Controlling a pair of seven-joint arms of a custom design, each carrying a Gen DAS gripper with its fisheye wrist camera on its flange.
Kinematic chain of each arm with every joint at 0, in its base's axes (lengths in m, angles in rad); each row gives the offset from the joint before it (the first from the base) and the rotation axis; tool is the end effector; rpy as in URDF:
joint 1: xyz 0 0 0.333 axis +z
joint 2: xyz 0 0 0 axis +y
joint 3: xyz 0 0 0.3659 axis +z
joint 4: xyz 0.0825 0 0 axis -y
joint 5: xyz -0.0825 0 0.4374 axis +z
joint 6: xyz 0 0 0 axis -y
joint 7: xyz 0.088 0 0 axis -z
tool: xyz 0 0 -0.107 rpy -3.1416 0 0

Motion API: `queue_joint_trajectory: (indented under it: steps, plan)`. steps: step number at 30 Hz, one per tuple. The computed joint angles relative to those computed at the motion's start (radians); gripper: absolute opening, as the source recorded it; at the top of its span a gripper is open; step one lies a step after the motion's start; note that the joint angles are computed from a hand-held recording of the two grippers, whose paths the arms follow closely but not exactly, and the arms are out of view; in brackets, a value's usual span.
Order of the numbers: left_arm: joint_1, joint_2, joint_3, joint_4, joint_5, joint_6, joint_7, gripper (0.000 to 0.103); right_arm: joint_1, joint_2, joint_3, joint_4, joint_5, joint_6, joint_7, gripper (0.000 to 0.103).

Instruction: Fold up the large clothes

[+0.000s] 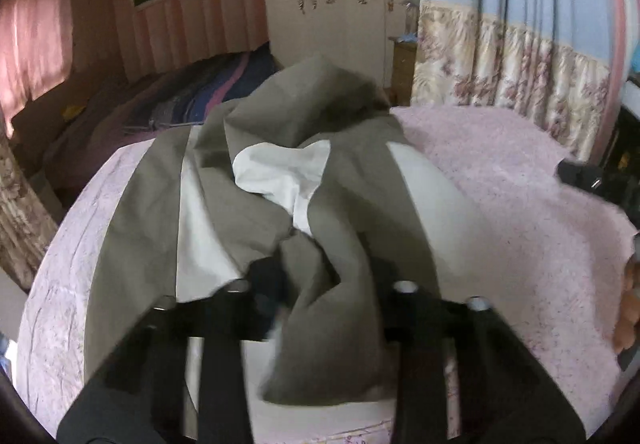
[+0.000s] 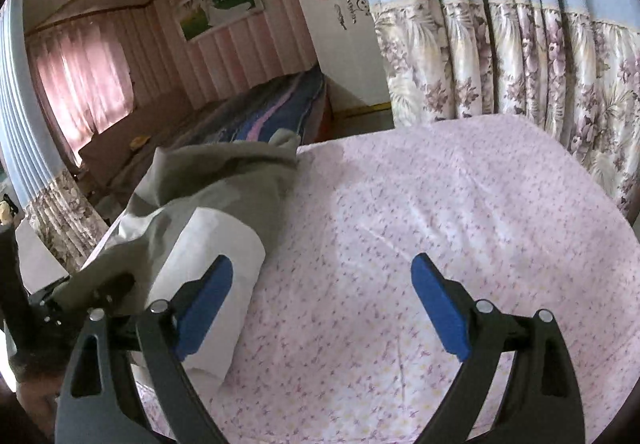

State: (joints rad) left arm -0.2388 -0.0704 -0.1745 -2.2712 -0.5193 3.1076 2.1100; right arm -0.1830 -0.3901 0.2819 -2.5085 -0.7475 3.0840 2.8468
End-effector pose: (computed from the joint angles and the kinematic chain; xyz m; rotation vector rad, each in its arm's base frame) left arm 0.5570 -0.2006 0.5070 -1.3079 2.0779 -1.0021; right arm 0.4756 0.1140 0.5247 -1.2303 1.8875 -0.6939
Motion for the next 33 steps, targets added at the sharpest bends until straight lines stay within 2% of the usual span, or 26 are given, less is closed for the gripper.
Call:
queue_joint_trajectory:
  steps: [1,2,3,6,9,13,15,16,18,19,21,22,23,24,26,27,28,29,30,31,33]
  plan:
    - [-0.03,-0.008,0.025,0.003,-0.105,0.002,0.102,0.02,0.003,0.011,0.002,0.007,0.001,0.002,-0.003,0.091]
    - [-0.027,-0.018,0.024,0.002,-0.14,0.015,0.145,0.018,0.005,0.018,0.006,0.015,-0.001,0.002,-0.004,0.091]
    - [-0.055,-0.029,0.054,-0.002,-0.161,0.031,0.18,0.017,0.002,0.024,0.015,0.024,-0.008,0.005,-0.002,0.091]
    - [-0.063,-0.076,0.095,-0.008,-0.197,0.059,0.245,0.017,-0.007,0.044,0.046,0.066,-0.047,0.005,0.003,0.091]
    - [0.056,-0.101,0.048,-0.025,-0.056,0.068,0.14,0.017,-0.018,0.072,0.085,0.12,-0.108,0.009,0.034,0.091]
    - [0.194,-0.068,0.013,-0.046,0.113,0.02,-0.025,0.018,0.013,0.157,0.112,0.216,-0.207,0.003,0.068,0.091]
    - [0.21,-0.045,0.024,-0.064,0.158,0.024,-0.065,0.021,0.055,0.213,0.113,0.261,-0.234,-0.006,0.055,0.091]
    - [0.239,-0.034,0.01,-0.083,0.21,0.042,-0.109,0.022,0.071,0.236,0.114,0.278,-0.254,-0.004,0.057,0.091]
    - [0.233,-0.026,0.026,-0.1,0.231,0.064,-0.125,0.025,0.121,0.283,0.107,0.306,-0.262,-0.014,0.009,0.091]
    - [0.191,-0.022,0.065,-0.104,0.186,0.072,-0.089,0.025,0.154,0.307,0.107,0.321,-0.249,-0.068,-0.048,0.091]
    - [0.153,-0.02,0.096,-0.104,0.141,0.074,-0.052,0.025,0.187,0.331,0.11,0.339,-0.316,-0.163,-0.038,0.091]
    - [0.118,-0.018,0.126,-0.099,0.089,0.067,-0.007,0.025,0.201,0.337,0.104,0.337,-0.329,-0.191,-0.039,0.091]
    - [0.079,-0.022,0.159,-0.1,0.019,0.059,0.054,0.027,0.211,0.336,0.087,0.321,-0.313,-0.176,-0.047,0.091]
    - [0.062,-0.024,0.173,-0.097,-0.026,0.053,0.097,0.031,0.22,0.332,0.068,0.31,-0.292,-0.155,-0.053,0.091]
    - [0.096,-0.034,0.143,-0.101,-0.012,0.05,0.09,0.041,0.251,0.31,0.019,0.278,-0.153,-0.113,-0.15,0.092]
    - [0.108,-0.046,0.139,-0.095,-0.009,0.026,0.083,0.053,0.263,0.299,0.0,0.272,-0.137,-0.103,-0.166,0.092]
    - [0.134,-0.057,0.117,-0.098,0.019,0.016,0.05,0.062,0.265,0.279,-0.01,0.27,-0.175,-0.11,-0.144,0.092]
    - [0.135,-0.075,0.118,-0.097,0.016,0.009,0.049,0.081,0.27,0.272,-0.019,0.279,-0.206,-0.124,-0.127,0.092]
    - [0.108,-0.091,0.144,-0.089,-0.02,0.004,0.084,0.096,0.273,0.261,-0.028,0.282,-0.236,-0.13,-0.106,0.092]
    - [0.071,-0.109,0.178,-0.072,-0.068,0.011,0.135,0.098,0.276,0.249,-0.043,0.284,-0.255,-0.128,-0.092,0.093]
    - [0.037,-0.122,0.208,-0.041,-0.112,0.019,0.186,0.1,0.291,0.239,-0.068,0.292,-0.278,-0.132,-0.07,0.093]
